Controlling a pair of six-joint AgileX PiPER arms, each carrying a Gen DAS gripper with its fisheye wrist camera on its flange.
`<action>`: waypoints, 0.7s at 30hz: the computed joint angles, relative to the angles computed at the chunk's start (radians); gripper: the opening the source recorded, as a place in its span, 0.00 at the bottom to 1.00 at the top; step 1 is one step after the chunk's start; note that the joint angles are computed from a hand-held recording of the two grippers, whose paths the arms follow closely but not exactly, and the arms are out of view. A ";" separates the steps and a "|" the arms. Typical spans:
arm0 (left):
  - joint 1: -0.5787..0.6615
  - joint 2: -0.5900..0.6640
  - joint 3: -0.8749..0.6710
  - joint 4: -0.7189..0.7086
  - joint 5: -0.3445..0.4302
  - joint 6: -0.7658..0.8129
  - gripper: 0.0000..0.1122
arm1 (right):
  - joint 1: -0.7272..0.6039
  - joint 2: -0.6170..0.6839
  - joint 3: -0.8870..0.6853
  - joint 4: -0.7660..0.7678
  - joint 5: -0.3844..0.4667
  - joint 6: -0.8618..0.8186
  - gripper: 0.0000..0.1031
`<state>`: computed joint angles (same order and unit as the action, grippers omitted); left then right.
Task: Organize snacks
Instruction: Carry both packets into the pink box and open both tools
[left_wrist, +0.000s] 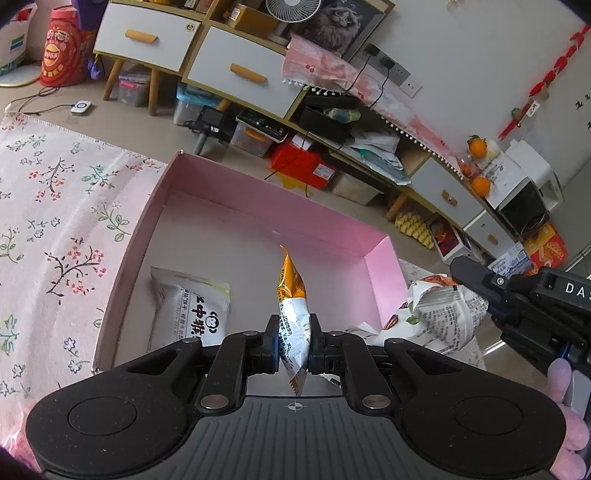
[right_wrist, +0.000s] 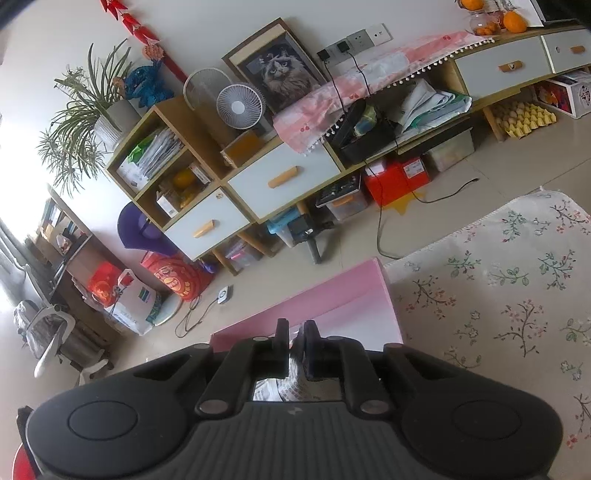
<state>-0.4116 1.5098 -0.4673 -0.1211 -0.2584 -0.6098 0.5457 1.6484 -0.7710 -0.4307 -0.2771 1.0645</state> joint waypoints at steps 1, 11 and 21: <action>-0.004 0.002 0.001 -0.028 -0.004 0.032 0.09 | 0.002 0.002 -0.003 0.008 0.002 -0.008 0.00; -0.045 0.016 0.002 -0.291 -0.049 0.304 0.12 | 0.022 0.052 -0.042 0.163 0.022 -0.152 0.10; -0.063 -0.016 -0.001 -0.509 -0.018 0.522 0.42 | -0.014 0.013 -0.014 0.163 0.026 -0.110 0.38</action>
